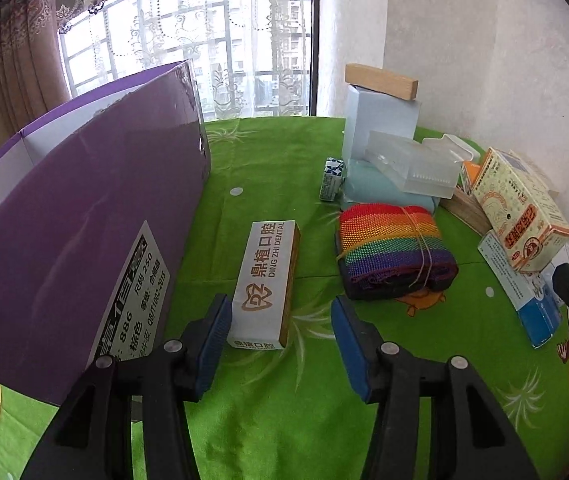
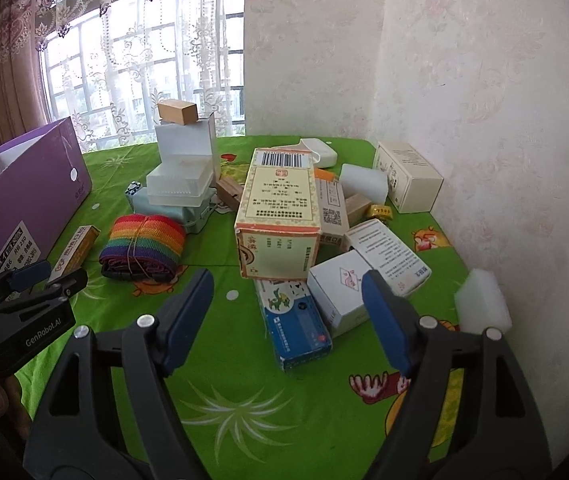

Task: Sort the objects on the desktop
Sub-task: 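Grasp the white dental box with the left gripper while the right grasps a cream medicine box, then carry both boxes into the purple box and open both grippers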

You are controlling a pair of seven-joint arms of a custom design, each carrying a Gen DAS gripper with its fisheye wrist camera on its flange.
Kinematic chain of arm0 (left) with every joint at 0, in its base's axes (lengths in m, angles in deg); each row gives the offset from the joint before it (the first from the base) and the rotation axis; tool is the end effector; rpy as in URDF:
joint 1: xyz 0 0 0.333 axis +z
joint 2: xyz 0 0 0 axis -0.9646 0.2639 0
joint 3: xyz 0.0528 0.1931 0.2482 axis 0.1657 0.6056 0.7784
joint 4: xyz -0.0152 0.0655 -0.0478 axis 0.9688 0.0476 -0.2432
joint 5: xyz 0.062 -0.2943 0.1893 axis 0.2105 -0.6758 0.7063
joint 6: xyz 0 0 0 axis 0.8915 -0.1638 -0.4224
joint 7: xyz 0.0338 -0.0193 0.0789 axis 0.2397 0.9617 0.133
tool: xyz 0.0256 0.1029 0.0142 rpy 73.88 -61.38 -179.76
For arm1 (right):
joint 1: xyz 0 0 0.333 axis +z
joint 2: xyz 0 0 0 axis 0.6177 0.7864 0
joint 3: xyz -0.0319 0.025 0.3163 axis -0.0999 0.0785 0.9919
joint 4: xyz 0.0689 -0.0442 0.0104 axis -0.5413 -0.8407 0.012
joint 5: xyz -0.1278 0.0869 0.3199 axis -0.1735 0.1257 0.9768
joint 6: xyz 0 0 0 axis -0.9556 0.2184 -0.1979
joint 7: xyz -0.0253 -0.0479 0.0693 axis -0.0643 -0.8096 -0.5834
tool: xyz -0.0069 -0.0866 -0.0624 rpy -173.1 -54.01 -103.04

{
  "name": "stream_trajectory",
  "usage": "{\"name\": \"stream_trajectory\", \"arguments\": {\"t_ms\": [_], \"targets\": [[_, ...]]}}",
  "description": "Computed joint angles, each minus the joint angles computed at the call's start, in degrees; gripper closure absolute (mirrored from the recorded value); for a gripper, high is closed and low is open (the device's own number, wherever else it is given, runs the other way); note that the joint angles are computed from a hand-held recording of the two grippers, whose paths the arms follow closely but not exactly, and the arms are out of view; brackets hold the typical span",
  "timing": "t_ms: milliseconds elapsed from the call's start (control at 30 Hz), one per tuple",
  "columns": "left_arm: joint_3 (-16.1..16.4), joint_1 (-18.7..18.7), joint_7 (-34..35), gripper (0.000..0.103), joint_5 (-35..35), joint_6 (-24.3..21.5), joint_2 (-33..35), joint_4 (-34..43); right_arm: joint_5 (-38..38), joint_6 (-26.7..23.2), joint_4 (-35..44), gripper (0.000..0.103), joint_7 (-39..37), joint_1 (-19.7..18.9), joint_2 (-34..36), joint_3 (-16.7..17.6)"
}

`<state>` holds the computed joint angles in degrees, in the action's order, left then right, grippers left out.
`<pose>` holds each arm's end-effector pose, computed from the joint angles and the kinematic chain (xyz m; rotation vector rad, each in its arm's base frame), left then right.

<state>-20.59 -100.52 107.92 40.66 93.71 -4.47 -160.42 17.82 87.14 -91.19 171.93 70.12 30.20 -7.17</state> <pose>0.6615 -0.3109 0.4468 -1.6870 1.9199 -0.7273 0.5919 0.3385 0.5088 -1.5517 1.9035 -0.9666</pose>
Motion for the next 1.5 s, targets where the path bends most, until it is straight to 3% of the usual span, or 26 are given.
{"name": "stream_trajectory", "arguments": {"t_ms": [133,267,367,400,433,467,500,700,1000,1067,1133,1300,1500], "targets": [[5.19,-4.14,-7.28,0.049,7.07,1.63,-1.44,-2.29,0.31,-0.25,1.98,0.023,-1.31,0.04,1.18,-0.11],[3.28,-3.25,-8.41,0.048,7.33,-4.38,0.68,1.96,1.44,-0.84,4.08,0.023,-3.82,0.03,2.42,-0.35],[-0.45,-0.36,-5.75,0.048,3.39,-6.50,2.63,4.97,2.19,-1.61,5.28,0.022,-4.84,0.12,3.07,-0.71],[-1.89,0.82,-3.99,0.053,1.46,-6.39,3.08,5.36,2.45,-1.72,5.70,0.022,-5.28,0.11,3.36,-0.78],[-2.09,1.07,-3.33,0.056,0.92,-5.17,2.92,4.76,2.92,-1.87,6.09,0.022,-5.81,0.05,3.65,-0.79],[-2.10,1.01,-2.47,0.070,0.62,-4.92,2.74,4.49,3.68,-1.65,6.35,0.022,-6.31,-0.18,3.88,-0.69],[-2.32,1.13,-1.58,0.071,0.13,-4.26,2.40,3.90,4.33,-1.12,6.34,0.022,-6.32,-0.38,3.91,-0.70],[-2.63,1.33,2.63,0.071,-2.15,0.35,-0.09,-0.46,4.64,-1.53,7.98,0.022,-5.60,0.24,4.70,-1.72],[1.93,-1.29,0.36,0.071,0.93,9.19,-3.93,-6.68,6.47,-3.36,11.74,0.023,-8.12,0.19,7.28,-2.24],[3.01,-1.88,-0.16,0.071,2.27,10.96,-4.57,-7.61,7.08,-3.71,12.48,0.028,-8.84,0.17,7.86,-2.31],[3.91,-2.51,-0.70,0.071,3.40,12.17,-5.10,-8.30,8.39,-4.52,13.44,0.049,-9.86,0.04,8.52,-2.17],[6.52,-4.43,-3.27,0.071,7.01,14.89,-6.50,-10.06,7.89,-3.76,12.13,0.050,-8.19,0.71,7.69,-2.86],[6.22,-3.48,-2.30,0.071,7.25,20.11,-8.53,-12.58,4.76,-2.85,8.43,0.050,-2.80,1.73,4.16,-3.02]]}}
